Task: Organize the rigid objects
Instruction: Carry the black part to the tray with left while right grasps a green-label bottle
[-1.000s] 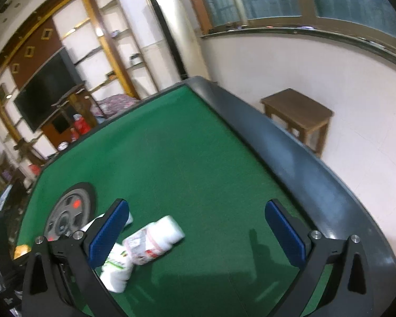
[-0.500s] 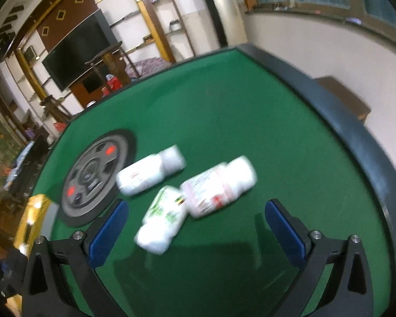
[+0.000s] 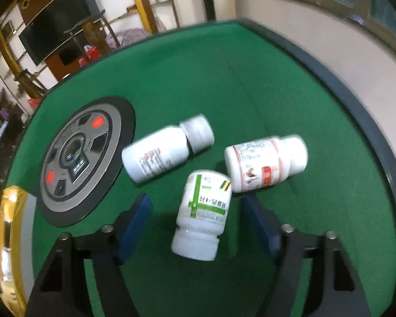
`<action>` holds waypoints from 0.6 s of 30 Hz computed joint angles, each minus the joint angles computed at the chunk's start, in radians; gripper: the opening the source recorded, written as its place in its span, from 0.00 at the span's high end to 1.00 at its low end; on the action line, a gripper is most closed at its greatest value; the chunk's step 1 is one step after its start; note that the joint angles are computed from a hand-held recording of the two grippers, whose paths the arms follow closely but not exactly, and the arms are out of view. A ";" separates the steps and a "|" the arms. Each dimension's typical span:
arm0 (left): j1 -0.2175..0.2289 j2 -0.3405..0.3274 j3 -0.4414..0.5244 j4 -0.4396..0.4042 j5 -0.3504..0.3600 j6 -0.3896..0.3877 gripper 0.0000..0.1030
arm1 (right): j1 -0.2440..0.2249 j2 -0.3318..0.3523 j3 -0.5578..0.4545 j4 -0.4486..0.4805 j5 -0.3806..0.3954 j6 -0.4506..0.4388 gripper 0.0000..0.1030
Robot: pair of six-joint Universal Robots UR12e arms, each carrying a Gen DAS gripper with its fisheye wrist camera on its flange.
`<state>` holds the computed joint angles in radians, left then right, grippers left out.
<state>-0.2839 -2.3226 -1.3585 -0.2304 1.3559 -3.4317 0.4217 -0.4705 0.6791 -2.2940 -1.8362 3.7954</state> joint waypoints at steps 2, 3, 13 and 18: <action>0.010 0.009 -0.024 0.022 0.012 -0.025 0.28 | 0.006 0.004 -0.008 0.019 -0.030 0.000 0.54; 0.012 0.012 -0.034 0.031 0.019 -0.033 0.28 | 0.007 -0.004 0.007 0.010 -0.030 0.000 0.66; 0.049 0.053 -0.147 0.115 0.069 -0.097 0.28 | 0.001 -0.122 0.251 -0.221 0.168 0.041 0.67; 0.057 0.063 -0.178 0.122 0.102 -0.119 0.28 | 0.016 -0.156 0.308 -0.319 0.268 0.025 0.67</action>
